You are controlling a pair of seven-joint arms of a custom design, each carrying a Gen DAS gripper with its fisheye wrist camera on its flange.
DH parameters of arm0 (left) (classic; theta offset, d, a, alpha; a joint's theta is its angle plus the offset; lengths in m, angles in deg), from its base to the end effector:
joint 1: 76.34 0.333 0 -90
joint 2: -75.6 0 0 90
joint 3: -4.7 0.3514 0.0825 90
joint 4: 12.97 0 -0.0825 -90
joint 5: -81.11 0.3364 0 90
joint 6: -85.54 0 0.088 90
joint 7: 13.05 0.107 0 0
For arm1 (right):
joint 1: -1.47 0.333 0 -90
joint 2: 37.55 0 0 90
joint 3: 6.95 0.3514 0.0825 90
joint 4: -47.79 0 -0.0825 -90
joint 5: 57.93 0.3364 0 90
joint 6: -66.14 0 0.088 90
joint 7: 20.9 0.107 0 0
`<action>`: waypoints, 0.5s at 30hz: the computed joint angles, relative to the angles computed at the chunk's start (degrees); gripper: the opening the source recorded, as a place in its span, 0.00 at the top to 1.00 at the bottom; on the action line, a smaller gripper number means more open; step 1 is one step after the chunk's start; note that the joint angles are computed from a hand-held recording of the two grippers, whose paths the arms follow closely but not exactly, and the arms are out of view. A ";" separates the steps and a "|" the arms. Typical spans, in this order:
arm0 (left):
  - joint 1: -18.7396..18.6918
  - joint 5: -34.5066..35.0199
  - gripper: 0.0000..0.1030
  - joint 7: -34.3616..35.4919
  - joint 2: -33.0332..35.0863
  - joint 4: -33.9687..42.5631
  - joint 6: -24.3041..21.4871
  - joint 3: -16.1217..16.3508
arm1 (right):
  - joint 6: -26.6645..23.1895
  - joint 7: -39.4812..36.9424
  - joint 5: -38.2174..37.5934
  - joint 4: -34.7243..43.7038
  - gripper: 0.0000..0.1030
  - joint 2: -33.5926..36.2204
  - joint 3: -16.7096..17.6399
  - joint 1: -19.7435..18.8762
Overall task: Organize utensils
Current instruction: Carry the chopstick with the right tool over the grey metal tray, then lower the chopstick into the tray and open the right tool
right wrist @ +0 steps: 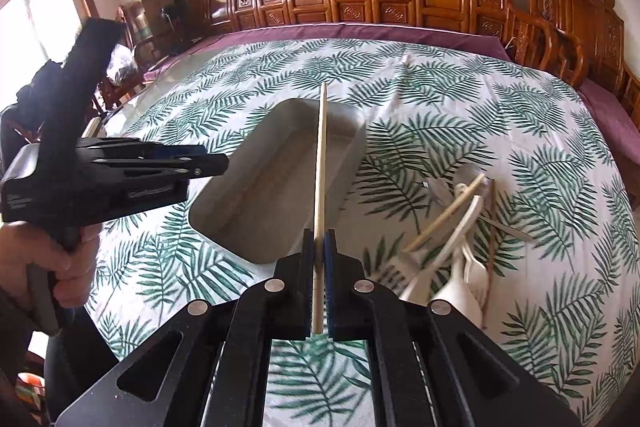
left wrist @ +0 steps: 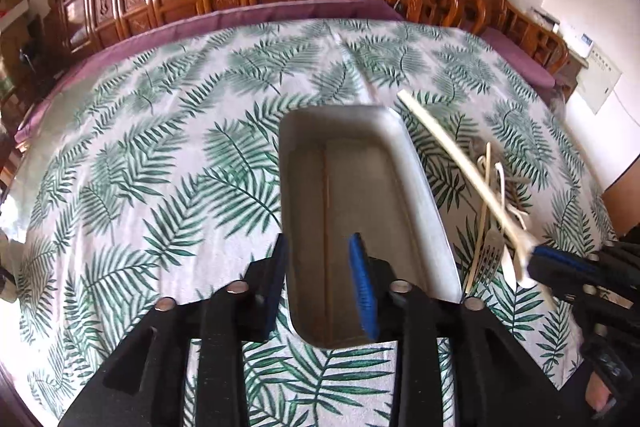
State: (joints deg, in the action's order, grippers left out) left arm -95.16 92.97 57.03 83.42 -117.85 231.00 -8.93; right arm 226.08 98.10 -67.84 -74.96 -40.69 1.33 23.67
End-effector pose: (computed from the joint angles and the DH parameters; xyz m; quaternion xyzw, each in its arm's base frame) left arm 0.5121 -0.3177 0.5758 -0.5512 0.7821 -0.2470 0.1532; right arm 0.4540 0.2784 0.5683 -0.7166 0.6045 -0.1476 0.3152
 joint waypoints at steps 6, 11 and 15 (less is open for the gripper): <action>1.66 -0.84 0.49 0.14 -4.36 -5.46 5.64 0.42 | -1.00 0.04 1.87 5.28 0.94 4.91 -0.07 1.13; 3.12 -0.56 0.44 -0.28 -7.06 -9.40 10.10 0.69 | -2.29 2.26 1.09 9.02 0.94 8.10 -0.80 2.36; 4.10 -1.20 0.43 0.25 -7.97 -10.70 11.33 0.72 | -4.08 4.73 -0.03 11.85 0.94 10.25 -1.64 3.12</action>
